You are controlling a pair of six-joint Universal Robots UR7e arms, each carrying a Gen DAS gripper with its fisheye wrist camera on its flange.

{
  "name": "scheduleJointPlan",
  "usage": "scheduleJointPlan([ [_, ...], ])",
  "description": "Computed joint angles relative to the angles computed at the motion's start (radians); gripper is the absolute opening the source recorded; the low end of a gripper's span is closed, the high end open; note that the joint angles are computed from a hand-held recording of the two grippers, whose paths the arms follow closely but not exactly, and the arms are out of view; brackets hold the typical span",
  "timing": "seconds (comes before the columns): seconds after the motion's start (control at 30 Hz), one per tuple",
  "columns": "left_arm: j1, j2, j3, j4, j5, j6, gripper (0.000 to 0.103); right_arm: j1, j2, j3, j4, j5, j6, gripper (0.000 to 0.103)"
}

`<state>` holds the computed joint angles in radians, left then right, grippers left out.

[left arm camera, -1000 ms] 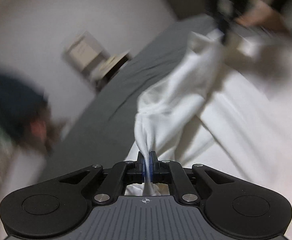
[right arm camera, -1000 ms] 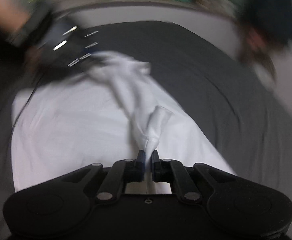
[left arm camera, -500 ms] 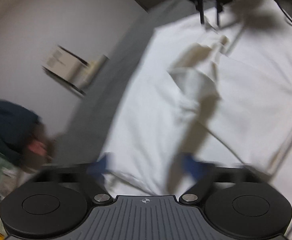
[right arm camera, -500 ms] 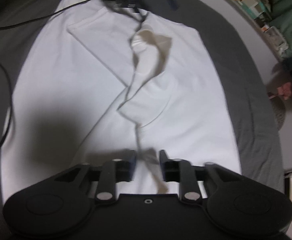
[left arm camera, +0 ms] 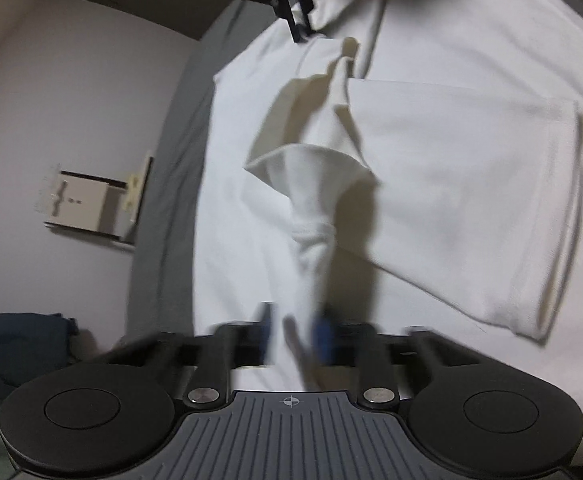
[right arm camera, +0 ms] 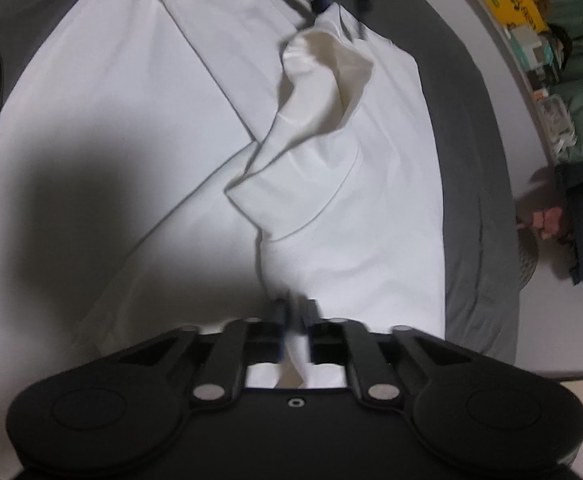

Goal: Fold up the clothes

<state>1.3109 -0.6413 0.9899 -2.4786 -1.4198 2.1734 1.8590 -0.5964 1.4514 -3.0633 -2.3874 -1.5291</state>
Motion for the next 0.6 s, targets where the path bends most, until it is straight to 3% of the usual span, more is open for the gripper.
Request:
scheduleJointPlan([
  [0.13, 0.011, -0.015, -0.012, 0.01, -0.026, 0.018, 0.004, -0.002, -0.011, 0.027, -0.145, 0.036, -0.099, 0.005],
  [0.2, 0.013, -0.019, -0.016, 0.02, -0.009, 0.012, 0.004, -0.004, -0.021, 0.044, -0.172, 0.03, -0.129, 0.003],
  [0.23, 0.016, -0.023, -0.019, 0.041, 0.0, 0.006, 0.004, -0.005, -0.023, 0.041, -0.142, 0.024, -0.101, 0.003],
  [0.3, 0.015, -0.031, -0.022, 0.1, 0.025, -0.018, 0.004, -0.004, -0.037, 0.028, 0.018, -0.004, 0.041, 0.003],
  [0.43, 0.014, -0.045, 0.0, 0.102, 0.054, -0.036, 0.005, -0.005, -0.05, 0.009, 0.162, -0.012, 0.19, 0.006],
  [0.5, 0.015, -0.047, -0.003, 0.104, 0.057, -0.055, 0.014, -0.006, -0.068, -0.004, 0.226, 0.012, 0.319, 0.009],
  [0.53, 0.017, -0.047, -0.009, 0.106, 0.057, -0.068, 0.018, -0.008, -0.076, -0.013, 0.256, 0.025, 0.391, 0.016],
  [0.6, 0.019, -0.041, -0.03, 0.11, 0.054, -0.114, 0.037, -0.019, -0.1, -0.031, 0.321, 0.073, 0.571, 0.021],
])
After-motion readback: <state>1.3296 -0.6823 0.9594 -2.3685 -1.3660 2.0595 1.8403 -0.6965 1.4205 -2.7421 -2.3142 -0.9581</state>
